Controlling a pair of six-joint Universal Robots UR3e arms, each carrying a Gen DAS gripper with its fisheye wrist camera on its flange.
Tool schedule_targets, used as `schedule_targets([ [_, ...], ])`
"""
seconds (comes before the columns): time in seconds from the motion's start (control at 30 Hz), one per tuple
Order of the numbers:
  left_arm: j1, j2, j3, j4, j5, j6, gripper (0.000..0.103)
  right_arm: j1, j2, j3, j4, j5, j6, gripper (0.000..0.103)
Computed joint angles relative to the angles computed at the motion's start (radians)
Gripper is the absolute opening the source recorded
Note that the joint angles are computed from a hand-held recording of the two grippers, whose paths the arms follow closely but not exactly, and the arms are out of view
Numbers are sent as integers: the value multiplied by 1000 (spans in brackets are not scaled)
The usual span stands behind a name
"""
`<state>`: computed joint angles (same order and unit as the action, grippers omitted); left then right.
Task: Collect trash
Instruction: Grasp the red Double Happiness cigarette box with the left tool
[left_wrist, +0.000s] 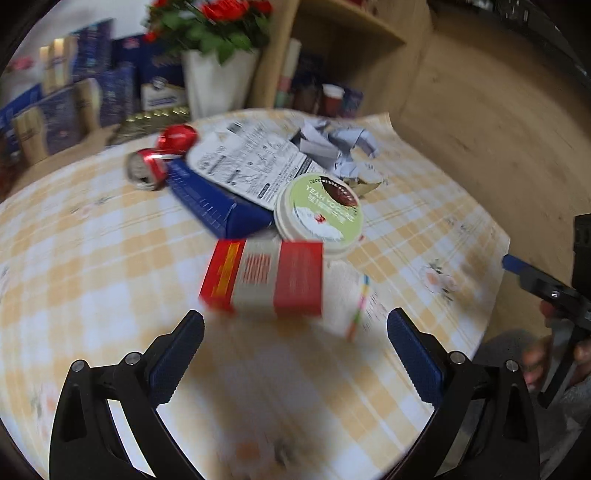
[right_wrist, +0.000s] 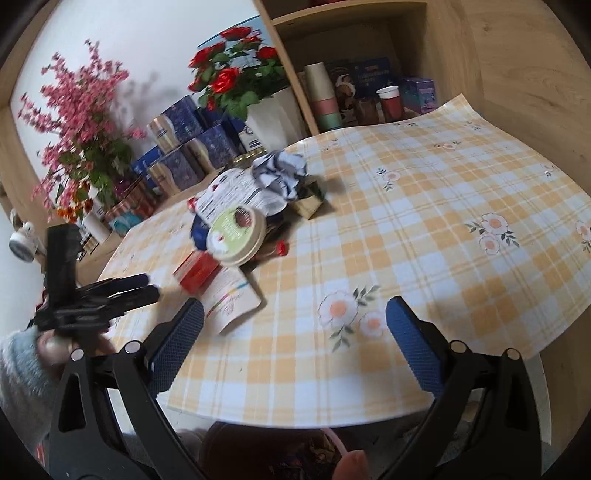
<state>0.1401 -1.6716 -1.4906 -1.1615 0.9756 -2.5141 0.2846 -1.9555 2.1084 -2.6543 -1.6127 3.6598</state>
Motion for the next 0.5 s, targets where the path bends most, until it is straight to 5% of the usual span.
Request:
schedule_targets([
  [0.3, -54, -304, 312, -86, 26, -91, 97, -59, 77, -68, 55, 8, -85, 97],
  [0.5, -48, -294, 257, -39, 20, -70, 92, -84, 127, -114, 69, 17, -137, 97],
])
